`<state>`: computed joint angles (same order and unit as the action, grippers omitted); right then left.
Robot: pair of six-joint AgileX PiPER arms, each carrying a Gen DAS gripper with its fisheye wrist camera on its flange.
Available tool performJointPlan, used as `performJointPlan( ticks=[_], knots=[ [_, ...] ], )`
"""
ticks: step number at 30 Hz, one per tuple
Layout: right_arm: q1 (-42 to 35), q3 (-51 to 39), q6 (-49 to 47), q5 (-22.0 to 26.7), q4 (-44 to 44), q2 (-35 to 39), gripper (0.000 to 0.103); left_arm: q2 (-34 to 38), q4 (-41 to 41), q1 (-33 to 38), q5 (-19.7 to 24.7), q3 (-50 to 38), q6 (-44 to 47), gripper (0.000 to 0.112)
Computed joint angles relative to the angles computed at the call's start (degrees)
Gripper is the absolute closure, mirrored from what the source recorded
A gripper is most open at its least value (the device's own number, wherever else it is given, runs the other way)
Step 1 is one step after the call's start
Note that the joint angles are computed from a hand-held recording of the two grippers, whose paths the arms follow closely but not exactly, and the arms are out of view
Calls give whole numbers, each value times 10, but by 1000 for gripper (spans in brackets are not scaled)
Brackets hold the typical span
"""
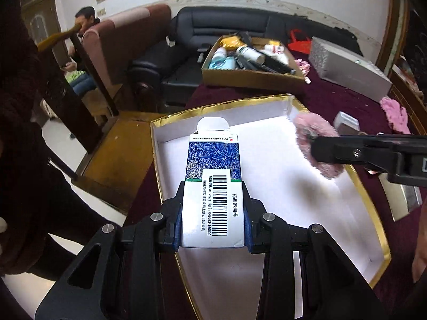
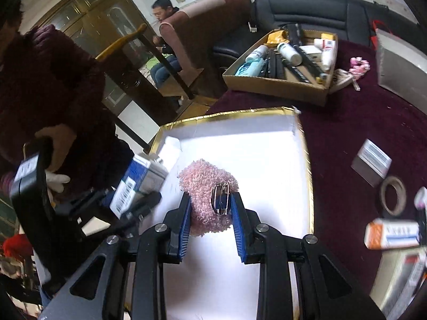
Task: Organize objects
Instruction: 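Carry the box and the pink clip into the white gold-rimmed tray with both tools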
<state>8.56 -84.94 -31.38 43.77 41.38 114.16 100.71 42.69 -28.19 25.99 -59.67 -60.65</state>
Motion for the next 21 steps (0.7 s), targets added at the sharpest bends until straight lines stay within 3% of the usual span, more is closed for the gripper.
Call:
performJointPlan(
  ticks=[10, 21],
  knots=[
    [29, -159, 109, 32, -49, 123, 76, 57, -72, 42, 6, -62, 87, 78],
    [41, -267, 172, 50, -73, 204, 75, 82, -76, 49, 1, -82, 79, 78]
  ],
)
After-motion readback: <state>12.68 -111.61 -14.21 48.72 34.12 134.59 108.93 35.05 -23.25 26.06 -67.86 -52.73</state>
